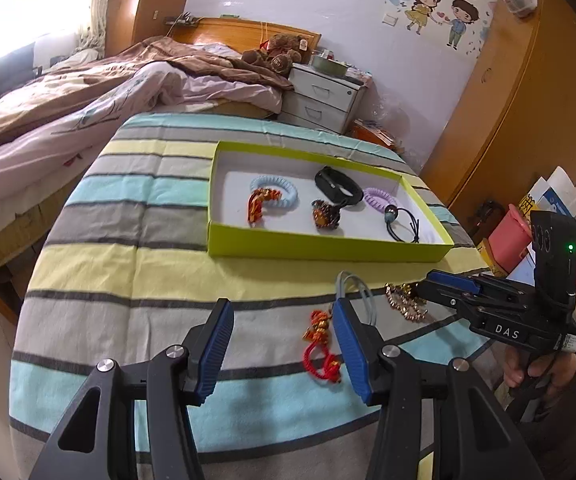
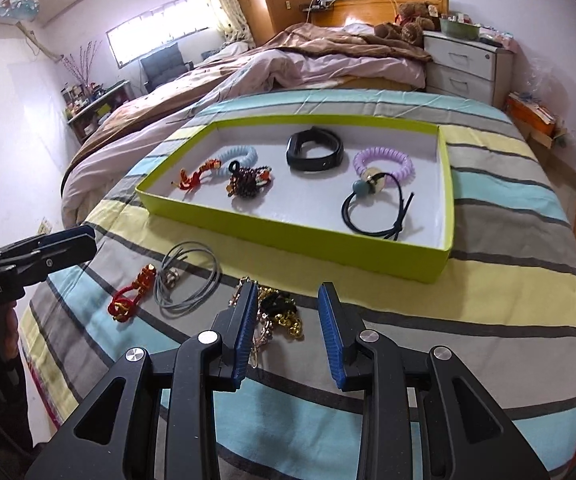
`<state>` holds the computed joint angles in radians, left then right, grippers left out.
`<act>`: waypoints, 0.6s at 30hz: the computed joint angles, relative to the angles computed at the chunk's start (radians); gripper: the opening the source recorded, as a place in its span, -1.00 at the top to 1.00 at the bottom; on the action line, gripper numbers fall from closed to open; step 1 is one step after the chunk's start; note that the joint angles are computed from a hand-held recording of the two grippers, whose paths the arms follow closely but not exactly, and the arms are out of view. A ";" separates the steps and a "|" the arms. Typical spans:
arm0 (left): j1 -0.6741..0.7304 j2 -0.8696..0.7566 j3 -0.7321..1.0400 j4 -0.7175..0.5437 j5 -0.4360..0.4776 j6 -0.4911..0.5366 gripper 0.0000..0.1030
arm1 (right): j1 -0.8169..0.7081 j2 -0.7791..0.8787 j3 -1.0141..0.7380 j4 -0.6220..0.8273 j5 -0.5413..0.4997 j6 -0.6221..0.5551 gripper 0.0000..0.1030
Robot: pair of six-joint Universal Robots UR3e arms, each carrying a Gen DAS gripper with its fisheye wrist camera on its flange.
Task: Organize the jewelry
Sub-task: 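Move the right tool to the gold-and-black brooch and close on it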
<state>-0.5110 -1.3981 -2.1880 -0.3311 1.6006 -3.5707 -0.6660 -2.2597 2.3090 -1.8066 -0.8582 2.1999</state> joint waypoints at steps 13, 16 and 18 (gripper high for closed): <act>0.015 0.019 -0.046 0.012 -0.013 -0.013 0.00 | 0.087 0.089 -0.005 -0.122 -0.042 0.067 0.46; 0.014 0.022 -0.049 0.011 -0.014 -0.014 0.00 | 0.096 0.095 -0.007 -0.134 -0.055 0.078 0.61; 0.010 0.020 -0.047 0.011 -0.013 -0.016 0.00 | 0.092 0.100 -0.005 -0.131 -0.053 0.076 0.62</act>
